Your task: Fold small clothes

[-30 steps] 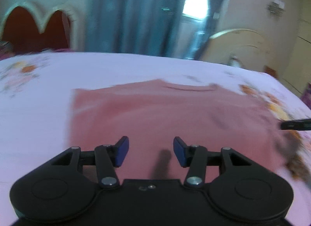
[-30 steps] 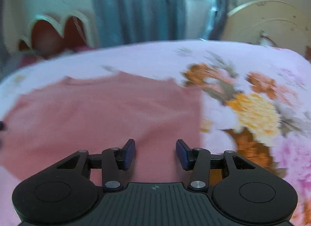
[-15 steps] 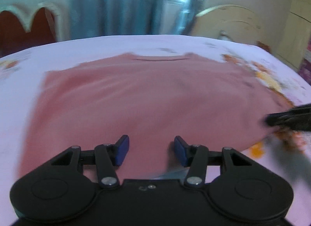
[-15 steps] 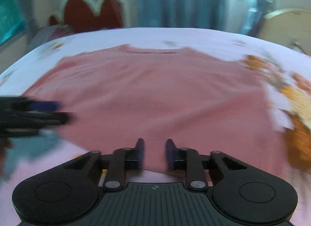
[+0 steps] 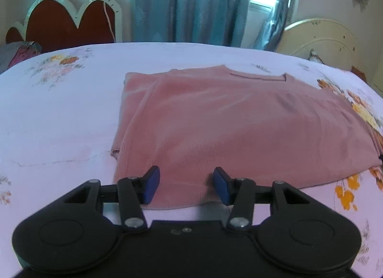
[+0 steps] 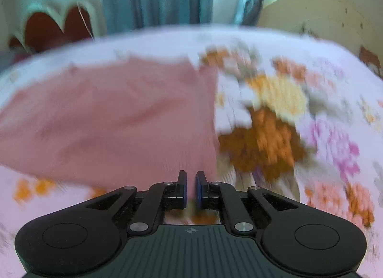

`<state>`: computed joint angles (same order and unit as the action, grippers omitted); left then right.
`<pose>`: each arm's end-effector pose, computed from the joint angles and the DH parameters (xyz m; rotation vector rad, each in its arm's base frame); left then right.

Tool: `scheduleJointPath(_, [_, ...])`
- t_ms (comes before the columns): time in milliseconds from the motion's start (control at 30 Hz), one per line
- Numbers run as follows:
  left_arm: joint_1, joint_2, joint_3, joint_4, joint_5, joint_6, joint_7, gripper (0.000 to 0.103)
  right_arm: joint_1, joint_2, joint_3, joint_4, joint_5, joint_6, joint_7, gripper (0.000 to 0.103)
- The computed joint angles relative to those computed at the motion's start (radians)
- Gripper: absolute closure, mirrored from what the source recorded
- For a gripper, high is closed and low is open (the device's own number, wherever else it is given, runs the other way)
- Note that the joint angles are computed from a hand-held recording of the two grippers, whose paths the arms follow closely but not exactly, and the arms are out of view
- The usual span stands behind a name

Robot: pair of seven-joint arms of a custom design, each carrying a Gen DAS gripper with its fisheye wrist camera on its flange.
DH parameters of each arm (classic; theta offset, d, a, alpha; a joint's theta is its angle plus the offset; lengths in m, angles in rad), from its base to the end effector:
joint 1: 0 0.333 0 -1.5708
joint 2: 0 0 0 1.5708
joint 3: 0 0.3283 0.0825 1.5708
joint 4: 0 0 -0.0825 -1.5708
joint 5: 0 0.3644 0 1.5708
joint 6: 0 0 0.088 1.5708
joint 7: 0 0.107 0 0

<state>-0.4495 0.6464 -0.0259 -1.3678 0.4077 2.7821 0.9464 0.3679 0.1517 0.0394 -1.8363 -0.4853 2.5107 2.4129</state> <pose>0.6740 -0.3605 0.4448 -1.6525 1.9496 -0.9078 0.5748 0.2505 0.5233 -1.7467 1.9662 -0.6149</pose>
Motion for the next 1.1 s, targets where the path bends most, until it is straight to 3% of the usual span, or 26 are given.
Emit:
scheduleJointPath(133, [-0.009, -0.002, 0.011, 0.006, 0.004, -0.023, -0.026, 0.054, 0.009, -0.026, -0.008, -0.019, -0.069, 0.031, 0.057, 0.096])
scheduleJointPath(200, [-0.006, -0.004, 0.01, -0.003, 0.008, -0.015, -0.031, 0.054, -0.003, -0.01, 0.005, -0.002, -0.007, -0.02, 0.001, 0.096])
scheduleJointPath(300, [-0.007, -0.005, 0.011, -0.003, 0.014, -0.019, -0.036, 0.054, -0.004, -0.01, 0.006, 0.003, 0.009, -0.023, -0.006, 0.096])
scheduleJointPath(433, [-0.025, -0.025, 0.043, -0.03, 0.05, 0.002, -0.092, 0.054, 0.007, -0.027, -0.001, 0.0, -0.06, 0.008, 0.063, 0.096])
scheduleJointPath(500, [-0.015, -0.026, 0.032, -0.031, 0.048, -0.012, -0.092, 0.054, 0.005, -0.024, 0.004, 0.005, -0.062, 0.006, 0.059, 0.096])
scheduleJointPath(567, [-0.004, -0.025, 0.022, -0.036, 0.046, -0.009, -0.088, 0.054, 0.004, -0.005, 0.009, 0.026, -0.032, -0.049, 0.029, 0.096])
scheduleJointPath(833, [-0.001, -0.027, 0.021, -0.045, 0.057, -0.003, -0.086, 0.052, 0.008, -0.01, 0.004, -0.007, -0.048, -0.022, 0.057, 0.096])
scheduleJointPath(933, [-0.031, -0.065, 0.055, -0.068, 0.077, -0.033, -0.16, 0.039, 0.008, -0.02, 0.006, -0.004, -0.036, -0.028, 0.064, 0.096])
scheduleJointPath(967, [-0.065, -0.094, 0.097, -0.104, 0.124, -0.022, -0.239, 0.017, 0.012, -0.037, 0.004, -0.016, -0.056, -0.013, 0.102, 0.096])
scheduleJointPath(1000, [-0.107, -0.124, 0.146, -0.143, 0.188, -0.014, -0.347, 0.003, 0.012, -0.052, 0.003, -0.03, -0.077, 0.006, 0.129, 0.096])
scheduleJointPath(1033, [-0.13, -0.155, 0.176, -0.19, 0.242, 0.018, -0.447, 0.005, 0.012, -0.067, 0.006, -0.043, -0.096, 0.025, 0.153, 0.095])
scheduleJointPath(1100, [-0.1, -0.2, 0.15, -0.273, 0.232, 0.115, -0.537, 0.009, 0.009, -0.083, 0.016, -0.056, -0.11, 0.059, 0.18, 0.072])
